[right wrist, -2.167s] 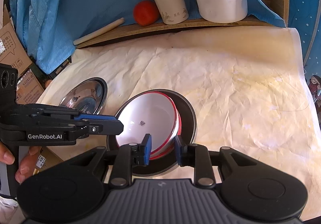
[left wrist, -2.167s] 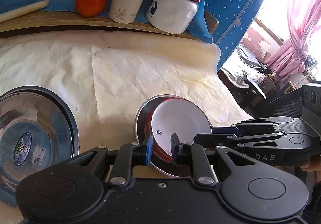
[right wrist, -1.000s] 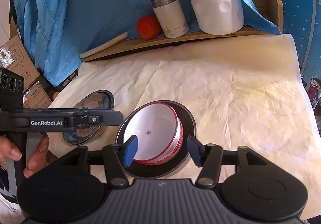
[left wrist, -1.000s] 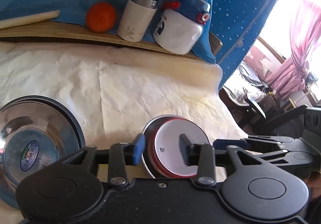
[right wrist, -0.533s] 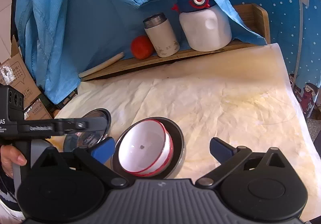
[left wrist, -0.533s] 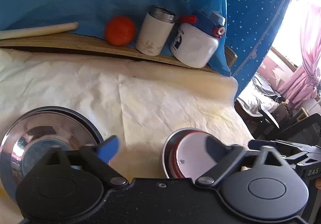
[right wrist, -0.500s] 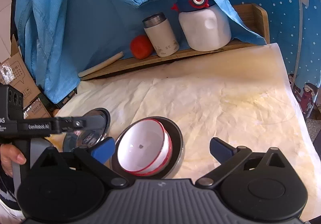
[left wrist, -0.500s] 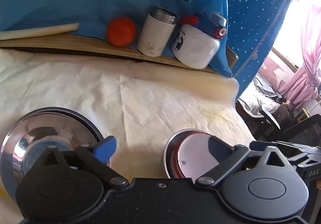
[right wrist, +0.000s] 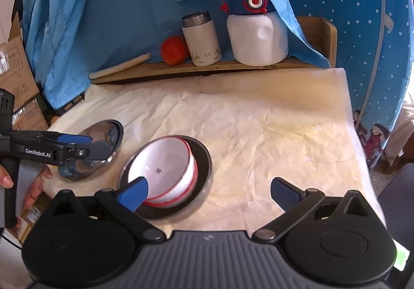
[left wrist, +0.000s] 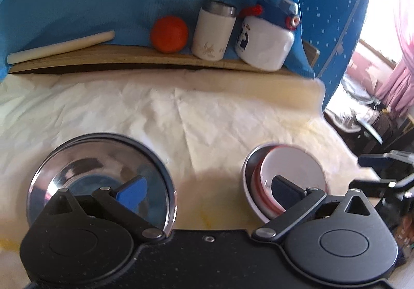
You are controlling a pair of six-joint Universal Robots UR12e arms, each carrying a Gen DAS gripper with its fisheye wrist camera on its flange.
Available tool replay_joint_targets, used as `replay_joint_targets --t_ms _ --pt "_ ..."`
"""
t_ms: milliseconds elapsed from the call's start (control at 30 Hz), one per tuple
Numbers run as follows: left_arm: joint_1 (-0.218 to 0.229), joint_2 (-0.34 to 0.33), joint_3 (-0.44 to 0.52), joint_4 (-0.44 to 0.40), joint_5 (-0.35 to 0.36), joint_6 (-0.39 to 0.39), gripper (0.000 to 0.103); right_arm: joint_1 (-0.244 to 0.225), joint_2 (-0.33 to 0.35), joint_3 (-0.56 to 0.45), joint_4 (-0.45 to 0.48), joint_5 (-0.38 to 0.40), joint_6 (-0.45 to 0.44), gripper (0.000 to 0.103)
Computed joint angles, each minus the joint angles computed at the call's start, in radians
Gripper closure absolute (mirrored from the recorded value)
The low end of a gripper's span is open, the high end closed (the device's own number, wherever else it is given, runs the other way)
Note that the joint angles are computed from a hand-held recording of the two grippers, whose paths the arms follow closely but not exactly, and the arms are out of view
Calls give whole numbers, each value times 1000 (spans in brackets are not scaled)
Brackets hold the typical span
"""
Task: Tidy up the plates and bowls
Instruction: 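Move both grippers to the rim of the steel bowl holding the white bowls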
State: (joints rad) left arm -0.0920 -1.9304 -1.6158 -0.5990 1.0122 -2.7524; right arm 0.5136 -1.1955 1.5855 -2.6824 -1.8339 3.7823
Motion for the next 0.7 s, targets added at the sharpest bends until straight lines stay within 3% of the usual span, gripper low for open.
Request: replay_joint_targets --t_ms 200,533,700 --pt "-12 3 18 -94 52 103 1 1 -10 -13 123 -14 -5 0" --pt "-41 -17 79 -207 138 283 1 -22 -13 -16 179 45 0 0" --pt "-50 -39 127 -258 161 300 1 -28 -3 -38 211 63 -35 0"
